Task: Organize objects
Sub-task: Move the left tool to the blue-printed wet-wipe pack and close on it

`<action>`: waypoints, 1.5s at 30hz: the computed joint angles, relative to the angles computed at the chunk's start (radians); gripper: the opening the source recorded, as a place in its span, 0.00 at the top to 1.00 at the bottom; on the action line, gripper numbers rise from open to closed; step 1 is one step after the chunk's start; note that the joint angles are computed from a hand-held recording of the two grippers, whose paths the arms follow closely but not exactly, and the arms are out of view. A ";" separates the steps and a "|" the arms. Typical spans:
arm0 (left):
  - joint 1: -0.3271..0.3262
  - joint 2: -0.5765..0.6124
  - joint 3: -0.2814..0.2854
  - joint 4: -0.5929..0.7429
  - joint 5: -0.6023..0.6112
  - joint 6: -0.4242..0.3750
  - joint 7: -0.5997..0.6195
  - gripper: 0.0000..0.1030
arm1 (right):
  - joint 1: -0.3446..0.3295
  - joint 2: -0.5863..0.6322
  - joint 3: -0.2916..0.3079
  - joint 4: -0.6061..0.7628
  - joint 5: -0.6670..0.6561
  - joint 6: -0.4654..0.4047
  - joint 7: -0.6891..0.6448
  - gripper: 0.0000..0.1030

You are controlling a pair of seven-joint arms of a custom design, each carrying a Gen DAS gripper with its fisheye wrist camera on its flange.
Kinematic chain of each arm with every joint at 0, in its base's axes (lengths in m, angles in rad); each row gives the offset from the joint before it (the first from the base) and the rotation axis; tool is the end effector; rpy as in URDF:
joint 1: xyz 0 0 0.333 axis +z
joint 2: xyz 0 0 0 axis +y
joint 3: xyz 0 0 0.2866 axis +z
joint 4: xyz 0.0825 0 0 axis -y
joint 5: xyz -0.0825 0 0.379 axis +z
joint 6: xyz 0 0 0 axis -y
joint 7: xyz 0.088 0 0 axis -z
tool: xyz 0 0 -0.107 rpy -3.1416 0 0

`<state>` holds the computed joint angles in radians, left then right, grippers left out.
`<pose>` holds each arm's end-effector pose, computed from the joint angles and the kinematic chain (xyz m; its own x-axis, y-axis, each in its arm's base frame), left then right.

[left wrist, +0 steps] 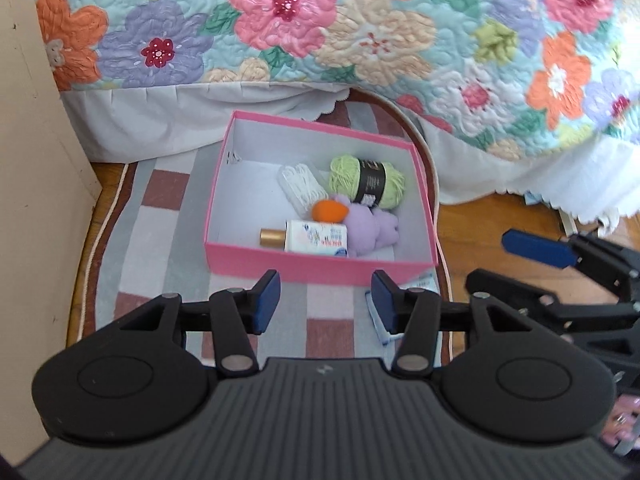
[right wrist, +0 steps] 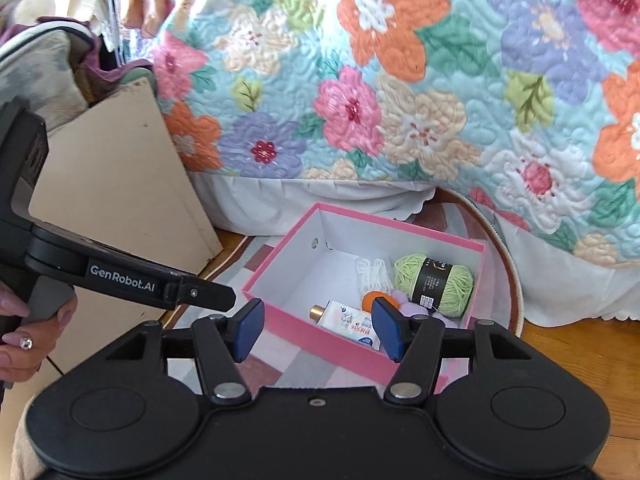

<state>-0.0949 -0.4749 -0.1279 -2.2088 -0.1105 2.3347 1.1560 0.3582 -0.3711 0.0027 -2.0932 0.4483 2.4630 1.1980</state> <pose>0.4500 -0.1134 0.6049 0.1563 -0.9493 0.2728 -0.8241 -0.2775 -0.4938 0.4653 0.1752 0.6348 0.5302 -0.8285 -0.1800 -0.6499 -0.2609 -0.7138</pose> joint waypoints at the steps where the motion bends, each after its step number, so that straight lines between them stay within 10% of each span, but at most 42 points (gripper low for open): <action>1: -0.001 -0.009 -0.006 0.001 0.008 -0.017 -0.001 0.51 | 0.000 -0.017 -0.003 -0.009 0.001 -0.009 -0.006 0.37; 20: -0.099 -0.084 -0.072 -0.049 0.018 -0.079 -0.062 0.37 | 0.004 -0.290 -0.060 -0.228 -0.035 -0.108 -0.144 0.19; 28: -0.131 -0.062 -0.082 -0.138 0.015 0.061 -0.064 0.15 | 0.017 -0.328 -0.104 -0.388 0.046 0.055 -0.215 0.14; 39: -0.146 0.114 -0.051 -0.223 -0.067 0.324 -0.072 0.14 | 0.116 -0.135 -0.235 -0.454 0.233 0.319 -0.471 0.13; 45: -0.136 0.212 -0.058 -0.263 -0.059 0.534 -0.071 0.14 | 0.061 0.025 -0.195 -0.388 0.301 0.333 -0.489 0.13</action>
